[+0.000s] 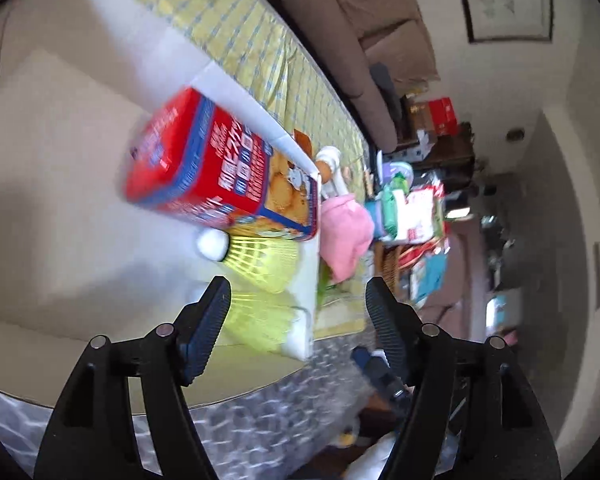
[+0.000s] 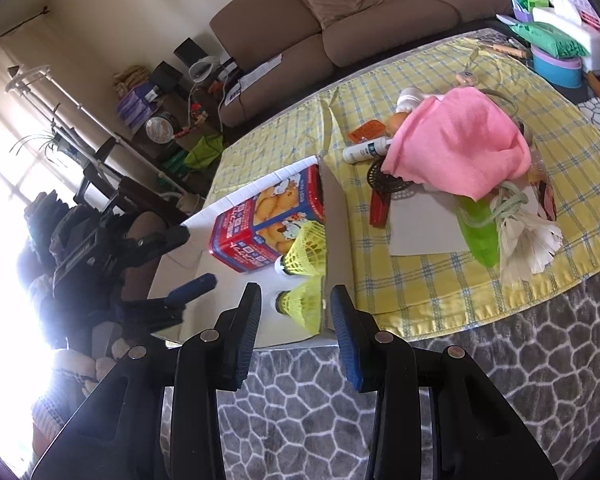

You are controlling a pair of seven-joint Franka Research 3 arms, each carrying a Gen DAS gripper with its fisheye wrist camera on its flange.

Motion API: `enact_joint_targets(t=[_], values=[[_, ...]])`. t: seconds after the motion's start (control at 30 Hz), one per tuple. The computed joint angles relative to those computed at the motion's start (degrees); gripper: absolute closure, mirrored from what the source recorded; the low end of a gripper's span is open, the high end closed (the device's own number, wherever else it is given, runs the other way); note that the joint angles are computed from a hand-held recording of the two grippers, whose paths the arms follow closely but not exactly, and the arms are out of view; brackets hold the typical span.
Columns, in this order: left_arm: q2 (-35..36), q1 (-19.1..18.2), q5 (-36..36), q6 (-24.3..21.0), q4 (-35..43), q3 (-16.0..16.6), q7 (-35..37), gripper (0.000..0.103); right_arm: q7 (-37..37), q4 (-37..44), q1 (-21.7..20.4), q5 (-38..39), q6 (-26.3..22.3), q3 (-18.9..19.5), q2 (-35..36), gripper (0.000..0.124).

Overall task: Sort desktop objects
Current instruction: 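Place both yellow shuttlecocks into the box beside the tin and release, then reach to the pink cloth and grasp it with the left gripper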

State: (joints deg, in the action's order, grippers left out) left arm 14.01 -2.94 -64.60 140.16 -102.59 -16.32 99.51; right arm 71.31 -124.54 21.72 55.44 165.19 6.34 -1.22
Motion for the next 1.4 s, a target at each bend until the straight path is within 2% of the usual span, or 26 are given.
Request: enact_joint_targets(t=[0.03, 0.17, 0.27, 0.3, 0.43, 0.5, 0.6, 0.67, 0.77, 0.93, 1.13, 1.4], values=[[-0.56, -0.07, 2.37, -0.75, -0.14, 0.39, -0.11, 0.032, 0.83, -0.02, 0.02, -0.84, 0.09, 0.07, -0.04, 0.086], [-3.44, -0.62, 7.83, -1.35, -2.30, 0.99, 1.85, 0.012, 3.99, 0.09, 0.01, -4.22, 0.09, 0.16, -0.09, 0.086], [-6.37, -1.47, 11.77, -0.98, -5.46, 1.68, 3.89, 0.000, 4.13, 0.36, 0.11, -4.01, -0.10, 0.12, -0.02, 0.086], [-6.83, -2.03, 13.68, -0.79, -5.86, 1.91, 3.88, 0.000, 3.60, 0.45, 0.16, -3.32, -0.07, 0.12, 0.05, 0.085], [-9.14, -3.69, 21.36, 0.12, -8.27, 2.84, 3.89, 0.000, 3.92, 0.21, 0.41, -3.41, 1.56, 0.42, 0.52, 0.055], [-9.78, -4.46, 24.63, 1.29, -9.13, 3.11, 3.38, 0.000, 4.47, 0.08, 0.62, -5.05, 2.78, 0.69, 0.87, 0.047], [-11.43, -6.12, 35.35, 4.94, -11.33, 3.49, -1.11, 0.000, 9.81, -0.59, 0.85, -13.57, 5.01, 1.00, 1.36, 0.037], [-12.50, -6.85, 41.26, 6.92, -12.96, 3.68, -3.28, 0.000, 18.98, -1.45, 0.93, -26.87, 6.69, 0.84, 1.69, 0.037], [-14.62, -7.57, 49.16, 9.38, -15.94, 4.04, -6.50, 0.000, 27.88, -1.46, 0.97, -40.03, 6.14, 0.44, 2.15, 0.037], [-17.75, -8.18, 51.56, 11.88, -20.23, 5.09, -7.52, 0.000, 38.27, -1.31, 1.27, -53.71, 5.22, -0.21, 2.51, 0.037], [-20.74, -9.81, 49.11, 15.38, -24.32, 6.55, -6.56, 0.000, 44.38, -1.91, 1.13, -62.44, 5.10, -0.10, 1.92, 0.036], [-19.47, -11.48, 50.09, 15.60, -22.27, 6.24, -6.56, 0.000, 43.53, -3.03, -0.07, -63.38, 5.26, -0.17, 1.26, 0.036]])
